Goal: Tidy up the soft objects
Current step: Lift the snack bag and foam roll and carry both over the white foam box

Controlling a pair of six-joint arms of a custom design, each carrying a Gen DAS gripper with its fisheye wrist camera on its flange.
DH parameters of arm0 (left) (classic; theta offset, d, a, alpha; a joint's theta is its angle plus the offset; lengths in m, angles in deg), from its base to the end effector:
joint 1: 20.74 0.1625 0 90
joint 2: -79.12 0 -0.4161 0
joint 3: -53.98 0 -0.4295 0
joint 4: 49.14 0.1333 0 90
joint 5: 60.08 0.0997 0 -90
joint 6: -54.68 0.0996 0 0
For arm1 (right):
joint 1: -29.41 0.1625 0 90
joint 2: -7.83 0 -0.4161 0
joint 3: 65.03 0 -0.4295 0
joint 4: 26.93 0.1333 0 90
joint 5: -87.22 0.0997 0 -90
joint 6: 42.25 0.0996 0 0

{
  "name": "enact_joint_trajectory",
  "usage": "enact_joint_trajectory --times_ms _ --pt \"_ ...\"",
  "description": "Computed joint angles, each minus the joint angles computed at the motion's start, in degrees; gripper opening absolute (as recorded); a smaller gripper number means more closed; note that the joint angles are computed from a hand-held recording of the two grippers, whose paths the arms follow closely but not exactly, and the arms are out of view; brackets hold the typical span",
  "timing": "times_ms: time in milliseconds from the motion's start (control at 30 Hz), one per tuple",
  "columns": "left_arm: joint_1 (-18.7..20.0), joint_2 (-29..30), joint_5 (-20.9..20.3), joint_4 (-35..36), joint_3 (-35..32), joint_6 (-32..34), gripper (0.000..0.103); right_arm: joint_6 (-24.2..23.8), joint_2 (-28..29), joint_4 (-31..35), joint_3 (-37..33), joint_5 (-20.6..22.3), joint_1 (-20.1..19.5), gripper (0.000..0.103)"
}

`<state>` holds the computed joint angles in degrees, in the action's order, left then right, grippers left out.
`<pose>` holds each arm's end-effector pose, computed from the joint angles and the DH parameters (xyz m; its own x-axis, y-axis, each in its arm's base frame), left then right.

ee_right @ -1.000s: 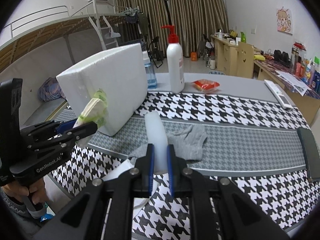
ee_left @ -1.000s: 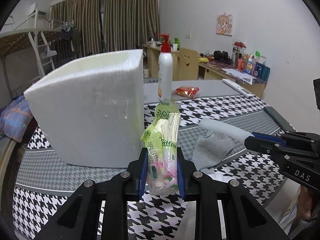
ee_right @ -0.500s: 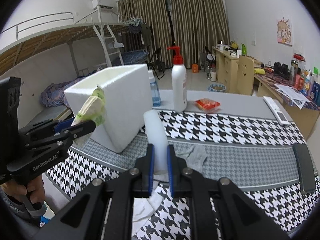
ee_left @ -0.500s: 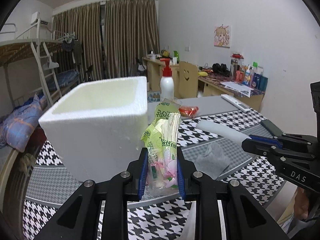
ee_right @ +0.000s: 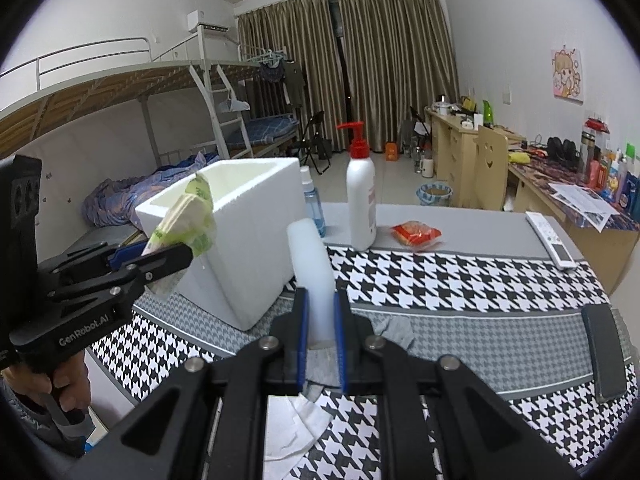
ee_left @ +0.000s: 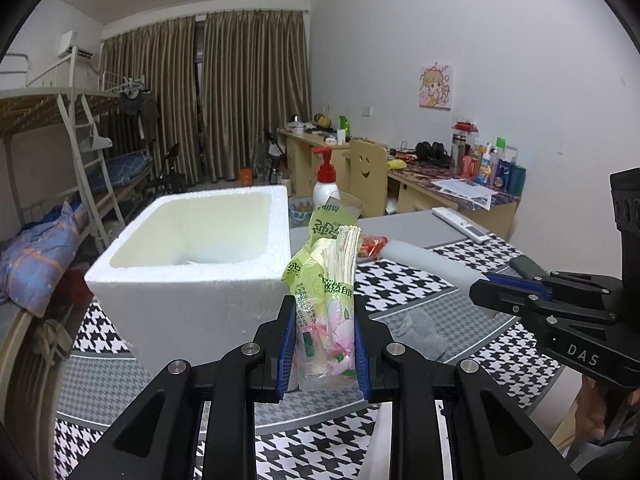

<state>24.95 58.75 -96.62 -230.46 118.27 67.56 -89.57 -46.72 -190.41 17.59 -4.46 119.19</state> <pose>-0.4136 -0.7290 0.0427 -0.7127 0.1009 -0.6942 0.6480 0.4738 -0.5964 0.1275 -0.7617 0.3005 -0.6795 -0.4993 0.5375 -0.7329 0.4941 -0.4676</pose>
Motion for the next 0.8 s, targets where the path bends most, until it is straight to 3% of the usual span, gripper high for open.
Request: enact_joint_trajectory --times_ms 800 --pt "-0.25 0.45 -1.18 -4.9 -3.83 6.91 0.027 0.77 1.24 -1.71 -2.75 1.99 1.89 0.015"
